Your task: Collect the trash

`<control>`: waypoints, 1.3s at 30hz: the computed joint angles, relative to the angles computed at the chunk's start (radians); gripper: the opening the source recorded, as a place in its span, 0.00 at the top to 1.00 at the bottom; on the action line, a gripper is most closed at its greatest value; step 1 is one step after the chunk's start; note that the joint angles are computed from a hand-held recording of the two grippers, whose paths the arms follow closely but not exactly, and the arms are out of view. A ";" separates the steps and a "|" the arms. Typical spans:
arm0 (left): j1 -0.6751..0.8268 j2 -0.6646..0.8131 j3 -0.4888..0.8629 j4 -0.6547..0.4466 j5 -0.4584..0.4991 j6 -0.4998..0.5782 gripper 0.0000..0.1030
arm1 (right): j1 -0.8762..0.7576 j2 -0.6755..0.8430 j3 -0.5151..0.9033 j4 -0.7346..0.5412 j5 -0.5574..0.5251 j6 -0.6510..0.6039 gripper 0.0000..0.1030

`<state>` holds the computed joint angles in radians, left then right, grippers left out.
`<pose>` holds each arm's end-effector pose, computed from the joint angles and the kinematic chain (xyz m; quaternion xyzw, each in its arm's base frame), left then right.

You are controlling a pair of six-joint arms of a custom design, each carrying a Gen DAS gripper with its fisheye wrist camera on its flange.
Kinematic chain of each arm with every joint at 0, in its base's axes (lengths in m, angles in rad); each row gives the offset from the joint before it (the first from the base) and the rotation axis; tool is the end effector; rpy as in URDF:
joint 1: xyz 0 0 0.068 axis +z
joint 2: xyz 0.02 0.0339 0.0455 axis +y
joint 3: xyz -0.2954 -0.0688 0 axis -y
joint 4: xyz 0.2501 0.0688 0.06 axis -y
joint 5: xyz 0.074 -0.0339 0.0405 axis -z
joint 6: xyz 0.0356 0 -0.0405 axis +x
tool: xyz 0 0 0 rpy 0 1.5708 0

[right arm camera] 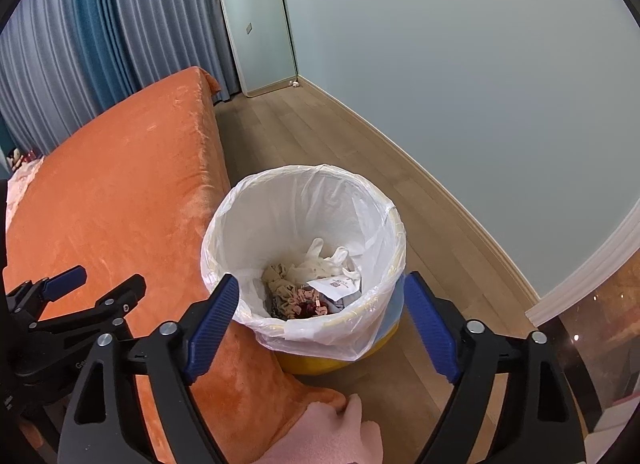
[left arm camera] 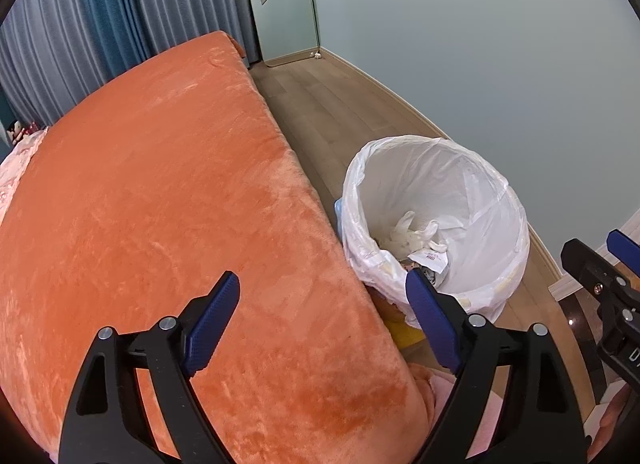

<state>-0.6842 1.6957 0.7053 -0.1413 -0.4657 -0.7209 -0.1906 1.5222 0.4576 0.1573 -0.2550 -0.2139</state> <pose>0.2341 -0.1703 0.1346 -0.0677 0.9486 0.0350 0.3073 0.2434 -0.0378 0.1335 -0.0523 0.9373 0.0529 0.3406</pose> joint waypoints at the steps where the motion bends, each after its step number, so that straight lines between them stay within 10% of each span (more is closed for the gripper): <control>1: -0.002 0.000 -0.002 -0.003 -0.004 -0.004 0.22 | 0.006 -0.002 -0.005 0.003 0.005 -0.004 0.19; 39: -0.053 0.000 0.001 -0.054 -0.039 -0.081 0.15 | 0.059 -0.040 -0.092 0.095 0.068 -0.066 0.07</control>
<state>-0.7370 1.6959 0.7061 -0.1948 -0.5052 -0.8022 -0.1320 1.4823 0.3659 0.2527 -0.1866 -0.2797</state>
